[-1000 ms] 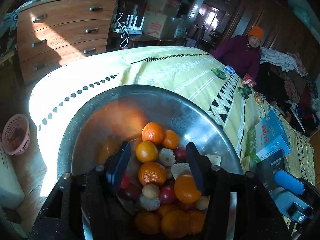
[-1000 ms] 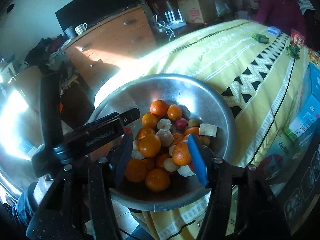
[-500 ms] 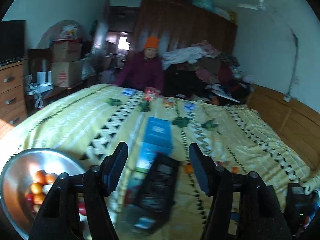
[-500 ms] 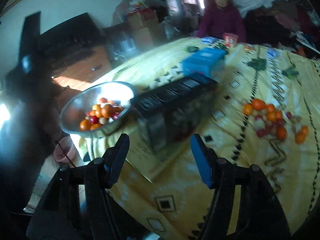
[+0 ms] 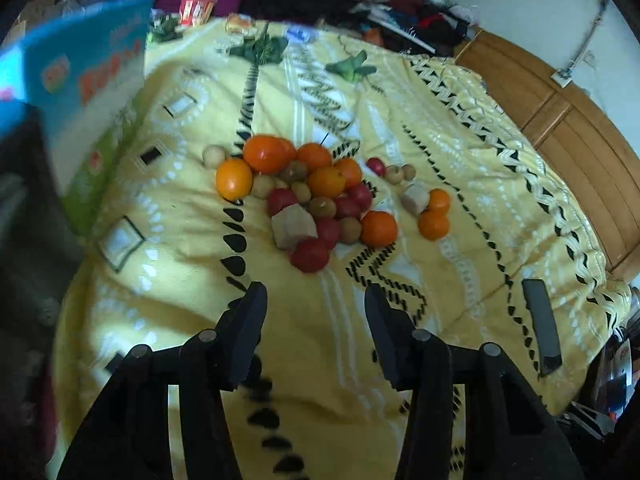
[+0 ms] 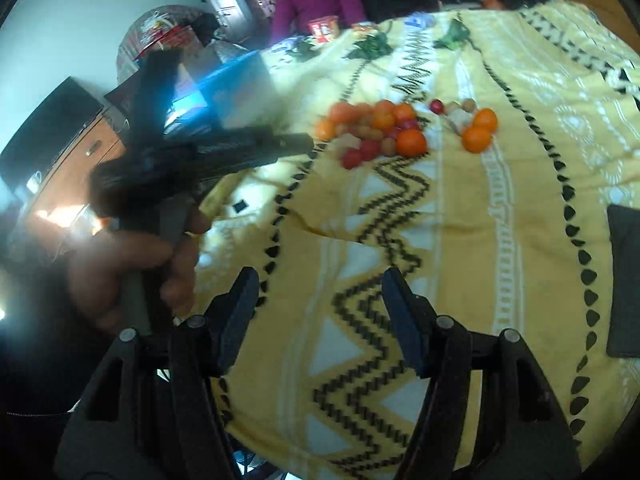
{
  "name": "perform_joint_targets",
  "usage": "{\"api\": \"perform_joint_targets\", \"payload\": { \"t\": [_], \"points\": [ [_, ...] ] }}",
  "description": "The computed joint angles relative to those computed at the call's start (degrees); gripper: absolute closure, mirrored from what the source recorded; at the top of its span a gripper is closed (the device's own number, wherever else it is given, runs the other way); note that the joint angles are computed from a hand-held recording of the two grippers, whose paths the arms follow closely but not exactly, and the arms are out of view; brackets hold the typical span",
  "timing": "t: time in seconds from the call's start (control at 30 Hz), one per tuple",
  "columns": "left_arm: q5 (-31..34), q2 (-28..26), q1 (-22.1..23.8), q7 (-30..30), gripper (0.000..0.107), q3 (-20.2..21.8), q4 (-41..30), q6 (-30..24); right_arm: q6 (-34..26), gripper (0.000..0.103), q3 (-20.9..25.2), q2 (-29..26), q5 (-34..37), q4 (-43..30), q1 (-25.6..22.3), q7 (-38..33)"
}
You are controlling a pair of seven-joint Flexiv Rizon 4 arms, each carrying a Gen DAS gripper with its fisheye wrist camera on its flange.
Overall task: Organize fruits
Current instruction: 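Grasp a red tomato with the left tool while the right tool grasps an orange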
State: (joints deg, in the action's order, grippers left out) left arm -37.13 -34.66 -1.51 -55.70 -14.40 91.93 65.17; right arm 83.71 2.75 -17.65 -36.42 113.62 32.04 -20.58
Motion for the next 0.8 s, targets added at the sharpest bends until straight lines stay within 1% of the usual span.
{"api": "perform_joint_targets", "payload": {
  "t": [0.07, 0.13, 0.2, 0.3, 0.4, 0.43, 0.47, 0.5, 0.53, 0.6, 0.73, 0.8],
  "points": [
    [2.23, -2.36, -1.45, -2.49, 0.056, 1.76, -2.59, -1.23, 0.49, 0.038, 0.61, -0.17, 1.65, 0.71, -1.51, -1.09],
    [4.22, -4.56, -2.51, -4.74, 0.057, 2.76, -5.08, -2.08, 1.92, 0.038, -0.04, -0.16, 2.21, 1.78, -2.12, -1.40],
    [5.43, -5.67, -2.82, -5.67, 0.058, 2.78, -6.21, -1.40, 3.08, 0.038, -0.74, -0.48, 2.79, 2.57, -2.39, -1.62],
    [6.94, -7.12, -3.21, -6.53, 0.058, 2.46, -7.94, -0.27, 4.11, 0.038, -0.29, -1.34, 5.31, 2.87, -3.40, -2.98],
    [9.03, -8.44, -3.85, -7.27, 0.058, 2.77, -10.03, -0.37, 5.18, 0.038, -0.68, -2.00, 7.02, 2.69, -3.24, -4.26],
    [9.97, -8.89, -4.30, -7.94, 0.063, 3.41, -10.83, -0.55, 5.39, 0.038, -0.61, -2.22, 7.64, 2.49, -3.31, -4.87],
    [10.94, -9.22, -4.80, -8.99, 0.072, 4.25, -11.50, -0.91, 5.52, 0.038, -0.79, -2.32, 8.08, 2.36, -3.17, -5.34],
    [11.36, -9.32, -4.85, -9.78, 0.077, 4.47, -11.70, -0.94, 5.54, 0.039, -0.96, -2.39, 8.47, 2.21, -3.05, -5.80],
    [11.28, -9.16, -4.39, -9.74, 0.078, 3.88, -11.27, -0.49, 5.52, 0.039, -1.20, -2.45, 8.76, 1.98, -2.88, -6.20],
    [11.08, -8.35, -3.59, -9.25, 0.079, 2.88, -9.88, 0.81, 5.63, 0.039, -1.58, -2.32, 9.11, 1.77, -2.78, -7.24],
    [8.41, -4.66, -0.74, -5.66, 0.079, -1.00, -3.56, 5.90, 4.91, 0.040, -2.36, -3.15, 9.34, -0.31, -3.05, -9.46],
    [6.47, -3.06, 0.70, -4.13, 0.079, -2.82, -0.81, 7.77, 4.25, 0.040, -2.00, -4.74, 9.80, -2.84, -3.99, -11.09]
  ]
}}
